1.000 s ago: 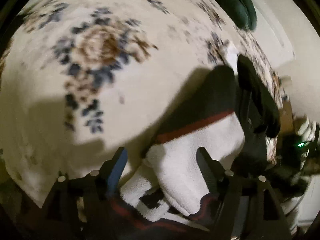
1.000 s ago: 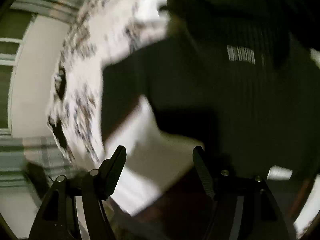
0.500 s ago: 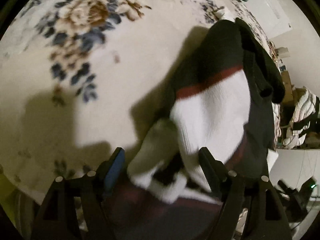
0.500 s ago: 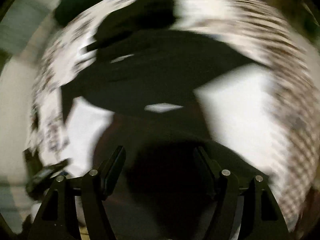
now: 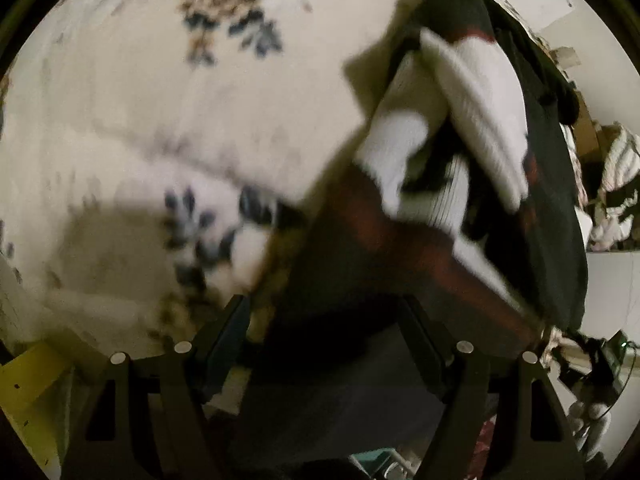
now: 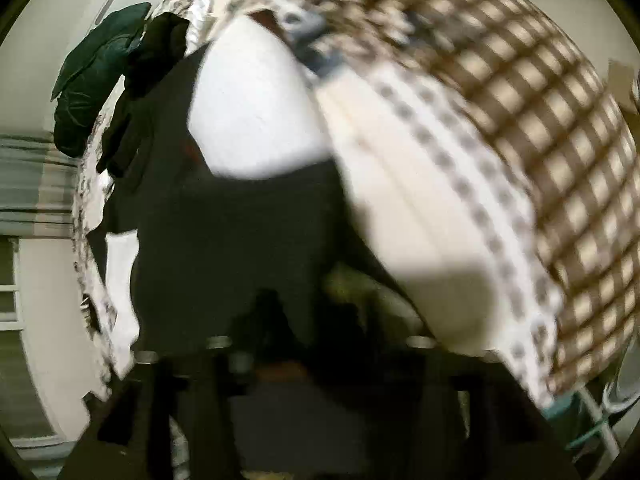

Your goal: Fold small clothes

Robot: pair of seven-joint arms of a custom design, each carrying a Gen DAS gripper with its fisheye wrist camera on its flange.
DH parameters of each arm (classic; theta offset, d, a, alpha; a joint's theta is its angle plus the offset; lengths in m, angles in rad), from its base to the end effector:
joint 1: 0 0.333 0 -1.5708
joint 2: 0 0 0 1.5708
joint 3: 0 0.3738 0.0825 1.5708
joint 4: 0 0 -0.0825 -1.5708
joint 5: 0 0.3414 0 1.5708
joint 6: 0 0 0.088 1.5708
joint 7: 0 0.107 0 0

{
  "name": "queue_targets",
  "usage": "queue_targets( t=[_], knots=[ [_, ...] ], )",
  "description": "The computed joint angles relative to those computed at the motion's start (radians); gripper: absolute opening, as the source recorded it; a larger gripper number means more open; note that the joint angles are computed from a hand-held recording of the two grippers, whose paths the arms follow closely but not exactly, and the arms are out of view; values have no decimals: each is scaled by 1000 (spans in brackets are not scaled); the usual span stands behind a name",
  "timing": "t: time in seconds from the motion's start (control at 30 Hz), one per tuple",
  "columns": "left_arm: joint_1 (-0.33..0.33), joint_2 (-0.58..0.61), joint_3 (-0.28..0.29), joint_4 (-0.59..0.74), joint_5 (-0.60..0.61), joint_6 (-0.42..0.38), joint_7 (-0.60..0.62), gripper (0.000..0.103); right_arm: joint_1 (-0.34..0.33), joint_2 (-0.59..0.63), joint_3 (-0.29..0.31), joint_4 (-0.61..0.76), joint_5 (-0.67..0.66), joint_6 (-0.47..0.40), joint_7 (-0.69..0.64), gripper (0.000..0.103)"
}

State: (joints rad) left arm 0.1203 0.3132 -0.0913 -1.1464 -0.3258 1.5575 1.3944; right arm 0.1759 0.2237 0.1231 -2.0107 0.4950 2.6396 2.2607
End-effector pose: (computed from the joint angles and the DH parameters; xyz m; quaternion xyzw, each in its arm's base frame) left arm 0.6212 -0.0038 0.6924 0.7582 -0.6260 0.1521 0.1007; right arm 0.5824 0.1610 0.4684 -0.3684 0.8930 0.1087 0.2346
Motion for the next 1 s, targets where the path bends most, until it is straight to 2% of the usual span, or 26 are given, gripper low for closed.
queue_targets(
  t=[0.1, 0.27, 0.37, 0.43, 0.5, 0.53, 0.57, 0.6, 0.63, 0.67, 0.7, 0.77, 0.83, 0.87, 0.93, 1.0],
  knots=[
    [16, -96, 3, -196, -44, 64, 55, 75, -9, -82, 37, -151, 124, -22, -128, 72],
    [4, -200, 14, -376, -72, 128, 103, 76, 49, -124, 42, -287, 332, -34, -282, 72],
    [-14, -245, 15, -446, -48, 185, 129, 79, 93, -120, 42, -341, 415, 49, -365, 72],
    [-32, -247, 9, -451, -15, 198, 124, 79, 114, -110, 52, -351, 481, 118, -422, 86],
    [-64, -252, -7, -462, 29, 230, 114, 79, 147, -91, 49, -330, 405, 147, -356, 85],
    [-75, -268, -12, -482, 47, 254, 129, 79, 148, -93, 58, -327, 416, 161, -378, 78],
    [-82, -291, -14, -512, 46, 285, 150, 70, 148, -95, 64, -329, 436, 174, -402, 68],
    [-87, -303, -13, -525, 56, 297, 160, 49, 154, -100, 59, -329, 401, 167, -376, 48],
    [-91, -320, -13, -543, 63, 309, 173, 38, 151, -104, 57, -328, 392, 158, -377, 38],
    [-90, -336, -8, -562, 25, 320, 192, 26, 145, -105, 66, -325, 442, 165, -422, 33],
    [-89, -351, -4, -577, -8, 326, 195, 26, 132, -107, 82, -322, 555, 171, -517, 24],
    [-91, -370, -1, -598, -35, 348, 189, 26, 134, -109, 77, -315, 649, 169, -609, 22],
    [-87, -376, 9, -617, -88, 348, 177, 30, 144, -105, 47, -314, 544, 139, -549, 23],
    [-82, -373, 15, -628, -109, 345, 167, 39, 144, -105, 39, -319, 508, 135, -532, 23],
    [-74, -378, 22, -658, -154, 347, 163, 42, 135, -86, 37, -308, 494, 120, -538, 34],
    [-77, -379, 16, -659, -158, 355, 168, 41, 121, -67, 59, -291, 602, 132, -630, 43]
  ],
)
